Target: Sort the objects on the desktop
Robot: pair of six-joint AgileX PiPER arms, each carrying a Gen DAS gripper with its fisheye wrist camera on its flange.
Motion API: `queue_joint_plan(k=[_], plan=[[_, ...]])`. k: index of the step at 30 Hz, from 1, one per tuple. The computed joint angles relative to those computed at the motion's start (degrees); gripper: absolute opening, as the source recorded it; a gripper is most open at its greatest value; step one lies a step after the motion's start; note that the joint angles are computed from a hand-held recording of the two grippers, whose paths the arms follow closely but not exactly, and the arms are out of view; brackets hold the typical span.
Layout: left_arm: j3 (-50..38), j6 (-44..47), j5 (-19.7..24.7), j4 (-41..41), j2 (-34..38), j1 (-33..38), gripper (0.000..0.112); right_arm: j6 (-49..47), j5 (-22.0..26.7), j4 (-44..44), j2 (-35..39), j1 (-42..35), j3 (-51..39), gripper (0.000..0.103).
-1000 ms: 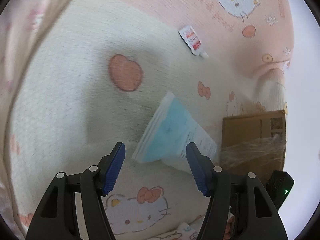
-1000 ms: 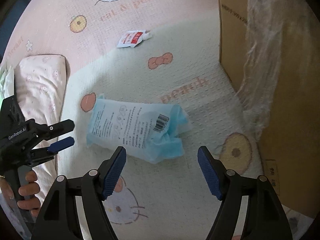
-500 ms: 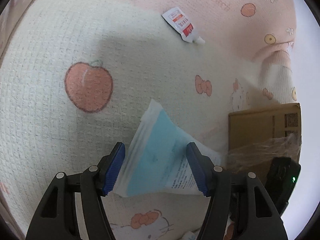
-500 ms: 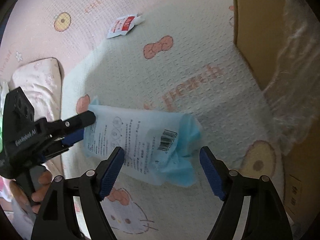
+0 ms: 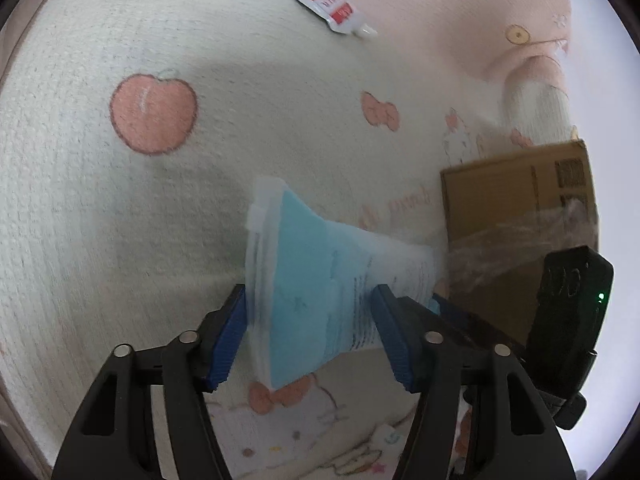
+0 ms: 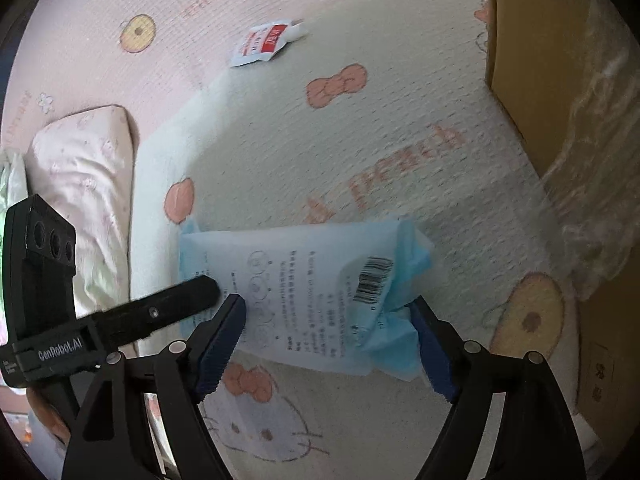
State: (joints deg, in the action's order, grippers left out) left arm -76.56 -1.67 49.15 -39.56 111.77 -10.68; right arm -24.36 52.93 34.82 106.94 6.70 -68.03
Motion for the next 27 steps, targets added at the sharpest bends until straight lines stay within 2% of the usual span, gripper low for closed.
queue_joint_plan(k=[2, 6, 15, 20, 27], plan=[[2.0, -0.2, -0.5, -2.5, -1.8, 0.1, 0.06, -1.5, 0.8, 2.2, -0.8, -0.9, 1.0, 0.081], [3.6, -1.2, -1.6, -0.6, -5.7, -1.0, 0.06, -3.5, -0.5, 3.2, -5.3, -1.3, 4.0, 0.081], [0.7, -6.1, -0.7, 10.5, -14.3, -5.9, 0.059, -9.7, 1.6, 9.4, -15.0, -5.9, 9.2, 0.08], [-4.2, -9.7, 1.0, 16.2, -18.1, -9.6, 0.059, -14.1, 4.4, 15.0, -22.9, -11.7, 11.5, 0.081], [-13.6, -16.1, 2.7, 25.0, -18.9, -17.4, 0.059, -17.2, 11.6, 22.2, -30.7, -23.7, 11.4, 0.081]])
